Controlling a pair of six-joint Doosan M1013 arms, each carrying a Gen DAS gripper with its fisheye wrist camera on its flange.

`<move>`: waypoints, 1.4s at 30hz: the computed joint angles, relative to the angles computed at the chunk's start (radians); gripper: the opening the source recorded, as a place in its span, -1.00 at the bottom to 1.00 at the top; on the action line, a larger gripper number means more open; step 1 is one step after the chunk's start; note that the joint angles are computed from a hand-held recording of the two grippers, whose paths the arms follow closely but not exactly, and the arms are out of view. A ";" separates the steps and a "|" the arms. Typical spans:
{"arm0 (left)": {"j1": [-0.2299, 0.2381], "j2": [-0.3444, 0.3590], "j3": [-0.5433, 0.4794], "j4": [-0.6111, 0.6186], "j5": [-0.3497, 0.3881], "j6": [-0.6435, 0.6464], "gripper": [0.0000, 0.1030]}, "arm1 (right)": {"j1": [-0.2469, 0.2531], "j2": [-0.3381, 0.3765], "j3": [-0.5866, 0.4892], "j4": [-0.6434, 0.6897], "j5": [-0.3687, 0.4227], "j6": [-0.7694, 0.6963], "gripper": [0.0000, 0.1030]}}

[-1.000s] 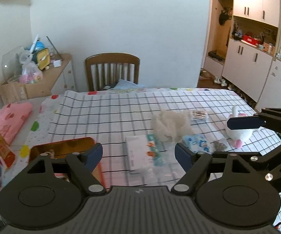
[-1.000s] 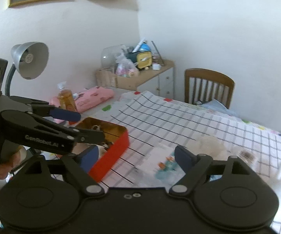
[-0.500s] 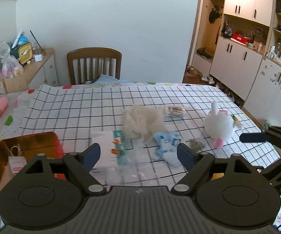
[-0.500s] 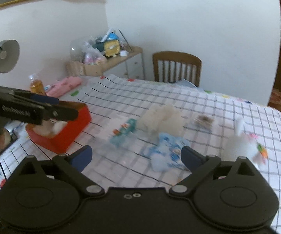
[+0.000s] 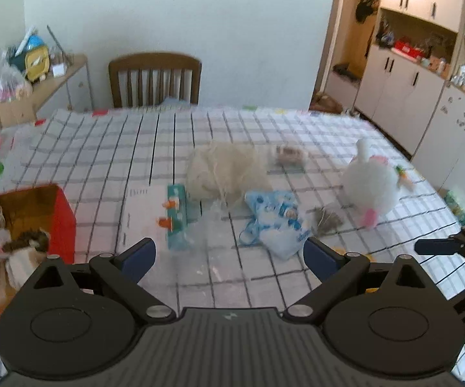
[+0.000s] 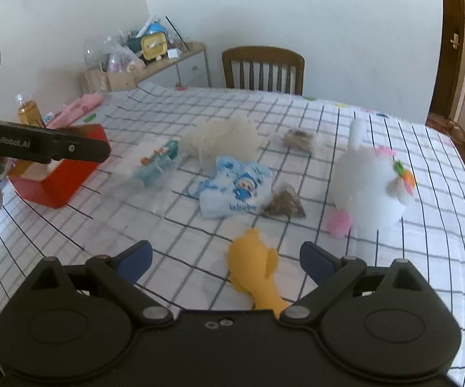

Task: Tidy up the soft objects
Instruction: 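Move both grippers back toward the remaining items on the table, then grasp the clear plastic bag with the left gripper while the right grasps the yellow rubber duck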

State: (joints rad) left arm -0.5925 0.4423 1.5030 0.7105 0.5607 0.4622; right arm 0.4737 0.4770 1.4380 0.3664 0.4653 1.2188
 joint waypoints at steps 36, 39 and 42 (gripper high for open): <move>0.029 0.171 -0.161 -0.217 0.233 0.152 0.90 | -0.014 0.083 -0.076 -0.011 0.166 -0.035 0.76; 0.029 0.171 -0.160 -0.213 0.227 0.156 0.90 | -0.008 0.087 -0.081 -0.035 0.173 -0.032 0.65; 0.026 0.169 -0.155 -0.192 0.224 0.138 0.79 | -0.003 0.089 -0.081 -0.071 0.167 -0.009 0.58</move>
